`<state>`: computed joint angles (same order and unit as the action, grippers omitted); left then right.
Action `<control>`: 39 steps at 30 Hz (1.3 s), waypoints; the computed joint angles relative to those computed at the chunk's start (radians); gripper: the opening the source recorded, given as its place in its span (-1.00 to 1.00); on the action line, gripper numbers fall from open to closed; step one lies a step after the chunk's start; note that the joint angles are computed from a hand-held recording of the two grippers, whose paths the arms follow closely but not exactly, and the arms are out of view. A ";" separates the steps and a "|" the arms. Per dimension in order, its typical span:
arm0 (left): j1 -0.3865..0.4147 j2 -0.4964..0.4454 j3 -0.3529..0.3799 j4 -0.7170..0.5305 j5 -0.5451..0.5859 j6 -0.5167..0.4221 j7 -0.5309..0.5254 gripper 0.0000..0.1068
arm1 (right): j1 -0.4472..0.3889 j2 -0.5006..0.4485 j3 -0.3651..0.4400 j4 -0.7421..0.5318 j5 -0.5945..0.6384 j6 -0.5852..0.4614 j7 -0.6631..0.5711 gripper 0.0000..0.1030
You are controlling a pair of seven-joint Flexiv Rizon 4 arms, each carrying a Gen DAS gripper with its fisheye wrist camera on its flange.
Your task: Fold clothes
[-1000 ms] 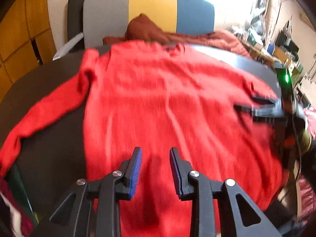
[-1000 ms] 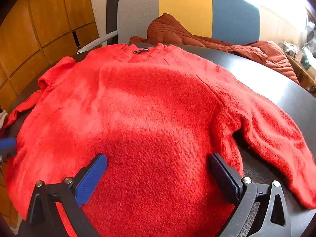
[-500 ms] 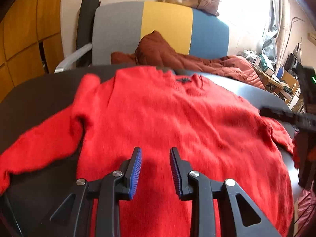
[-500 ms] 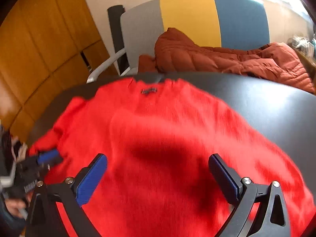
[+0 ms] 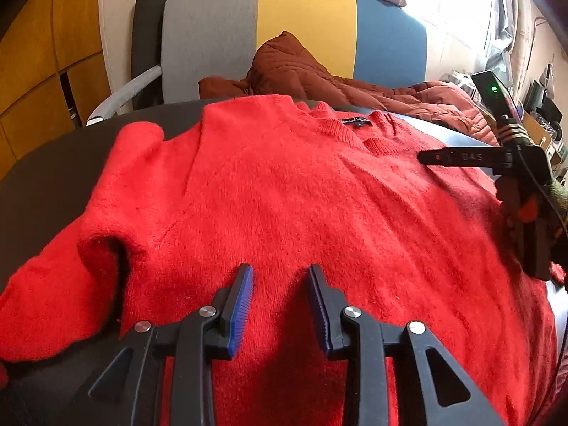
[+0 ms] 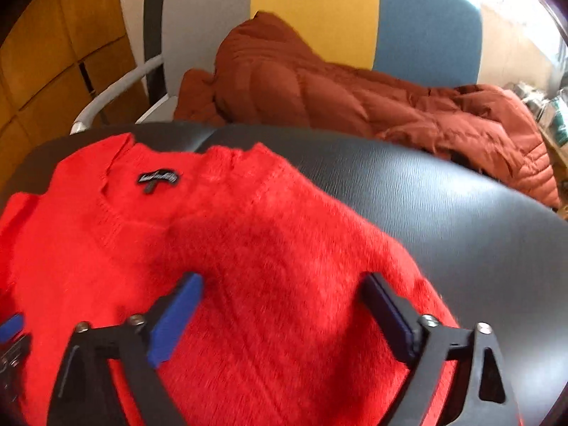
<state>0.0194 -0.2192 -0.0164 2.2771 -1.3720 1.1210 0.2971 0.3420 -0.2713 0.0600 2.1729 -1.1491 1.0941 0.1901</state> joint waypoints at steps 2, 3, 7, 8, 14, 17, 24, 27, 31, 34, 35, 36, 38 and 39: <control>-0.006 0.000 -0.006 0.004 -0.032 0.013 0.021 -0.40 | -0.002 -0.007 -0.020 -0.002 -0.064 0.004 0.060 1.00; -0.012 0.002 -0.008 0.006 -0.051 0.024 0.038 -0.40 | -0.005 -0.010 -0.020 -0.006 -0.073 0.001 0.060 1.00; 0.020 0.034 0.025 0.014 -0.048 -0.058 -0.033 -0.41 | -0.019 -0.014 -0.022 -0.007 -0.119 0.011 0.087 1.00; 0.039 0.045 0.037 0.012 -0.074 -0.093 -0.051 -0.41 | -0.020 -0.014 -0.020 -0.008 -0.126 0.006 0.092 1.00; 0.101 -0.001 0.071 -0.087 -0.236 -0.022 -0.126 -0.42 | -0.030 -0.013 -0.013 -0.007 -0.143 0.003 0.103 1.00; 0.095 -0.080 0.066 -0.159 -0.216 0.143 -0.162 -0.42 | -0.031 -0.012 -0.009 -0.005 -0.148 -0.001 0.108 1.00; 0.142 -0.252 0.020 -0.265 -0.077 0.405 -0.296 -0.27 | -0.037 -0.013 -0.009 -0.004 -0.163 0.008 0.122 1.00; 0.153 -0.297 0.009 -0.301 0.003 0.476 -0.366 -0.26 | -0.042 -0.014 -0.011 -0.002 -0.175 0.022 0.133 1.00; 0.137 -0.346 0.063 -0.330 0.153 0.527 -0.520 -0.25 | -0.047 -0.015 -0.012 -0.002 -0.183 0.028 0.139 1.00; 0.139 -0.355 0.070 -0.320 0.186 0.587 -0.566 -0.25 | -0.048 -0.016 -0.011 -0.002 -0.188 0.029 0.142 1.00; 0.127 -0.362 0.095 -0.322 0.202 0.591 -0.591 -0.25 | -0.048 -0.016 -0.011 -0.002 -0.189 0.028 0.143 1.00; 0.118 -0.370 0.118 -0.325 0.217 0.596 -0.615 -0.24 | -0.047 -0.017 -0.011 -0.002 -0.189 0.026 0.142 1.00; 0.059 -0.402 0.205 -0.345 0.253 0.596 -0.674 -0.25 | -0.048 -0.016 -0.010 -0.002 -0.193 0.027 0.146 1.00; 0.007 -0.430 0.272 -0.363 0.275 0.590 -0.712 -0.25 | -0.048 -0.016 -0.010 -0.002 -0.194 0.026 0.146 1.00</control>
